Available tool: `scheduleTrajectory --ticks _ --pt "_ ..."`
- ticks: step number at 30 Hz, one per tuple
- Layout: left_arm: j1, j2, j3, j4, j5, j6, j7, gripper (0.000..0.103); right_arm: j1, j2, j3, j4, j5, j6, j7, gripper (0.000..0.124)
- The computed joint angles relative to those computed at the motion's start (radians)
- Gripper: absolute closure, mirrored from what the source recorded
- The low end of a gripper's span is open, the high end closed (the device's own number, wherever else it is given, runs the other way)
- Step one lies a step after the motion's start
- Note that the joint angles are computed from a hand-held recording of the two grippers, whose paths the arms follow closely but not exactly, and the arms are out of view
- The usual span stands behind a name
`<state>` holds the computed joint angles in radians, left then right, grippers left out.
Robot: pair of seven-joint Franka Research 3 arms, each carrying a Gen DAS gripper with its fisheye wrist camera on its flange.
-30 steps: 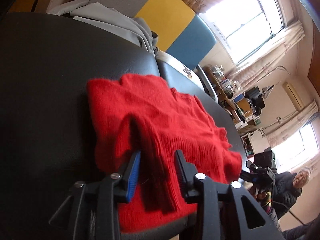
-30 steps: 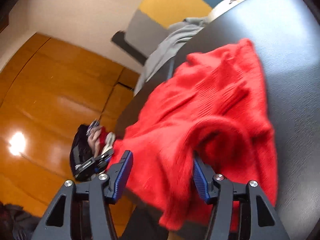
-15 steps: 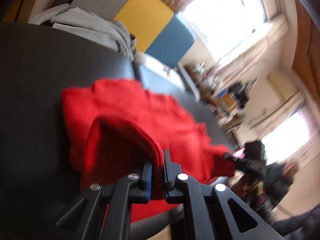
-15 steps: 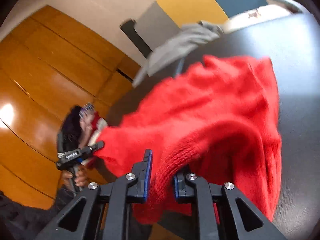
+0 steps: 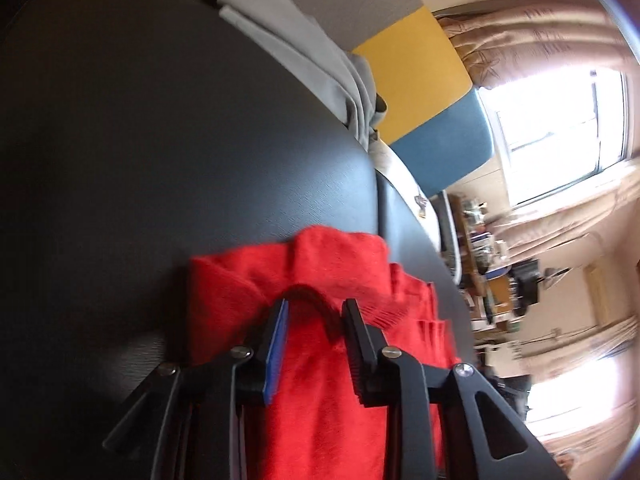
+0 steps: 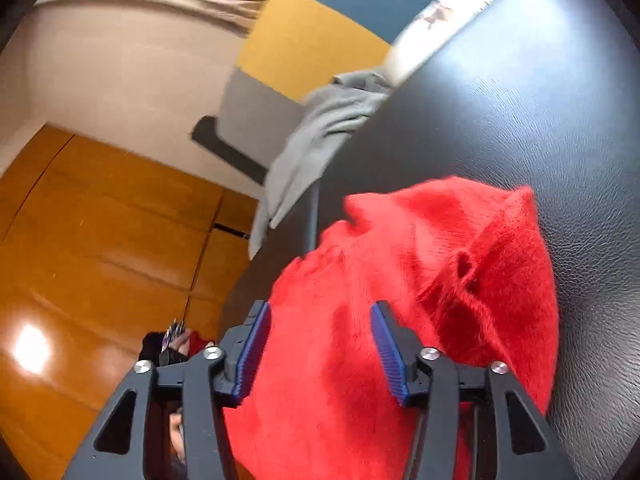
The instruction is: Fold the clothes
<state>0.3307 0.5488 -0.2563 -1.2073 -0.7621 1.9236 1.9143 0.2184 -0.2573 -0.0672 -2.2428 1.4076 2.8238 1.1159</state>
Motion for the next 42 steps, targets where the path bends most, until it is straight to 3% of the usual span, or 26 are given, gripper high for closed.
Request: scheduleTrajectory --ticks 3,6,9,11,13,16,18,19,20,22,26,29,31,34,38,40,42 --pt "-0.005 -0.07 0.017 -0.085 0.033 0.079 0.094 0.073 -0.058 -0.044 0.075 -0.045 -0.373 0.049 0.215 0.063" --pt "-0.043 -0.13 0.035 -0.159 0.1 0.179 0.192 0.071 -0.197 -0.041 0.189 -0.034 -0.801 0.023 0.463 0.063" --pt "-0.066 -0.159 0.043 -0.204 0.138 0.231 0.268 0.059 -0.274 0.037 0.248 0.052 -1.072 -0.023 0.608 0.063" --pt "-0.084 -0.159 0.05 -0.211 0.173 0.245 0.289 0.059 -0.29 0.117 0.259 0.13 -1.196 -0.081 0.684 0.063" --pt "-0.101 -0.139 0.051 -0.189 0.204 0.238 0.286 0.058 -0.28 0.19 0.248 0.196 -1.269 -0.137 0.734 0.066" --pt "-0.106 -0.102 0.044 -0.144 0.229 0.214 0.292 0.057 -0.247 0.225 0.222 0.221 -1.367 -0.179 0.773 0.096" --pt "-0.093 -0.098 0.03 -0.139 0.214 0.204 0.327 0.06 -0.221 0.221 0.208 0.215 -1.456 -0.183 0.814 0.1" --pt "-0.087 -0.097 0.02 -0.136 0.202 0.198 0.357 0.067 -0.209 0.212 0.199 0.208 -1.483 -0.183 0.827 0.108" --pt "-0.087 -0.098 0.015 -0.135 0.196 0.196 0.378 0.089 -0.196 0.201 0.189 0.201 -1.497 -0.183 0.835 0.113" --pt "-0.095 -0.113 0.015 -0.15 0.201 0.208 0.406 0.096 -0.174 0.177 0.168 0.187 -1.523 -0.168 0.857 0.114" --pt "-0.087 -0.129 0.01 -0.144 0.135 0.224 0.403 0.098 -0.147 0.121 0.131 0.161 -1.561 -0.1 0.912 0.114" --pt "-0.071 -0.119 0.001 -0.099 0.043 0.237 0.372 0.098 -0.177 0.086 0.144 0.151 -1.637 -0.027 1.022 0.114" --pt "-0.095 -0.108 0.007 -0.074 0.059 0.283 0.347 0.098 -0.217 0.096 0.159 0.155 -1.703 -0.006 1.127 0.114" --pt "-0.156 -0.043 0.029 0.003 0.185 0.3 0.26 0.098 -0.242 0.133 0.151 0.146 -1.758 -0.016 1.267 0.114" --pt "-0.257 0.044 0.083 0.041 0.448 0.33 0.112 0.095 -0.199 0.189 0.103 0.112 -1.643 -0.031 1.287 0.112" --pt "-0.239 0.003 0.054 -0.051 0.453 0.423 0.141 0.096 -0.191 0.182 0.092 0.104 -1.64 -0.02 1.312 0.111" --pt "-0.23 -0.04 0.041 -0.12 0.481 0.464 0.151 0.096 -0.181 0.181 0.088 0.106 -1.637 -0.027 1.297 0.109"
